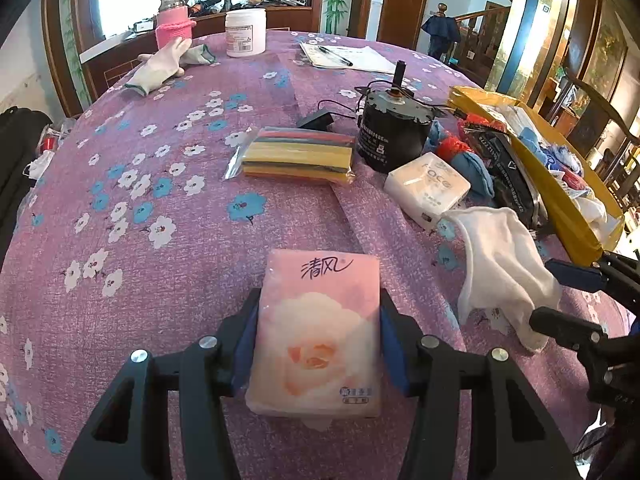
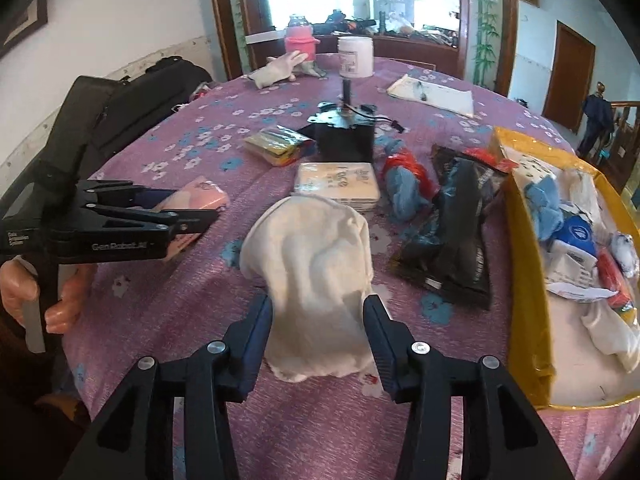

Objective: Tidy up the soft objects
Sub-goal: 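Lift the pink tissue pack and white cloth and hold them above the table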

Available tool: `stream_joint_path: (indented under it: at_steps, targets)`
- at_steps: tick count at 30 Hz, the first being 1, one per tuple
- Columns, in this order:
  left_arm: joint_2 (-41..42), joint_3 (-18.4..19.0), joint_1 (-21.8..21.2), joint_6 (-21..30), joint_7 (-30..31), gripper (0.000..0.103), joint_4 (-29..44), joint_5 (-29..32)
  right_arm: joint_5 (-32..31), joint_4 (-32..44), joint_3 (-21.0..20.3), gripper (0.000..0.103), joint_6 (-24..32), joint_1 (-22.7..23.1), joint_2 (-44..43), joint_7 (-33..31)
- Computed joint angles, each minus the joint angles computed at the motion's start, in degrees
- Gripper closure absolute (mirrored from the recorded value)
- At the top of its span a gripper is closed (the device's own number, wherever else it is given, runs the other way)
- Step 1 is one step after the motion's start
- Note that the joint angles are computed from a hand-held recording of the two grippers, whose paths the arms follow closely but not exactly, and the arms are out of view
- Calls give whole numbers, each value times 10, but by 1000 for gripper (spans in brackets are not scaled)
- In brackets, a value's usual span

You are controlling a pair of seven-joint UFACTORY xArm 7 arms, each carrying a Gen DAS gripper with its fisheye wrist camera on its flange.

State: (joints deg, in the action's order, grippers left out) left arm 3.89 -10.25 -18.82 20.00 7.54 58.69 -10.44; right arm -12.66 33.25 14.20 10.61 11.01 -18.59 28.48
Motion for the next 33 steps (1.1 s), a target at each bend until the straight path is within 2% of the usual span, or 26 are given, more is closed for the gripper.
stream_joint_path:
  at_steps: [4,6,7,9,10,11,13,14,16,21,23,25,27,28,29,31,33]
  targets:
    - [-1,-4,5,3,32,50,1,-42,13,3,-13,50,7,7,6,-12]
    - [1,-3,4,3,33,50,3,-43,10,12,-9,49,13,6,17,-13]
    - [1,-3,4,3,33,50,3,-43,-3,19,0,45,22,-1,24,-6]
    - [0,-2,4,3,33,50,2,-43,-51,33,29,45,39,-28,33,32]
    - [-1,-2,3,2,32,50,1,-42,-63,37,30,46,44,-28,36,40]
    - [-1,-2,3,0,30,50,0,-40,-72,39,29,62,46,-27,36,47]
    - [-2,-2,3,-2,30,50,-1,-42,-96,42,32,82,52,-34,36,74]
    - [-2,-2,3,-2,33,50,-1,-44,-96,42,25,86,51,-31,36,79]
    - [-5,-1,2,-12,24,51,-6,-37,-80,33,7,89,28,-21,30,80]
    - [-11,2,-4,-36,-19,51,-13,-1,-126,34,43,90,-31,-79,24,149]
    - [-7,-2,-4,-32,-13,51,-6,-17,-146,44,61,90,-47,-107,34,180]
    - [-1,-3,-9,-39,-36,51,2,-6,-171,60,81,90,-54,-132,50,211]
    - [8,-1,-15,-50,-68,51,9,19,-230,73,116,90,-55,-171,58,266]
    - [12,-1,-17,-51,-78,51,12,27,-243,79,118,90,-46,-173,64,281]
    - [16,0,-19,-52,-91,51,15,36,-231,82,101,90,-42,-154,70,273]
    - [26,7,-26,-50,-129,51,24,75,-242,79,85,90,-53,-148,68,292]
    - [27,12,-31,-65,-160,51,23,103,-274,87,90,90,-31,-152,68,320]
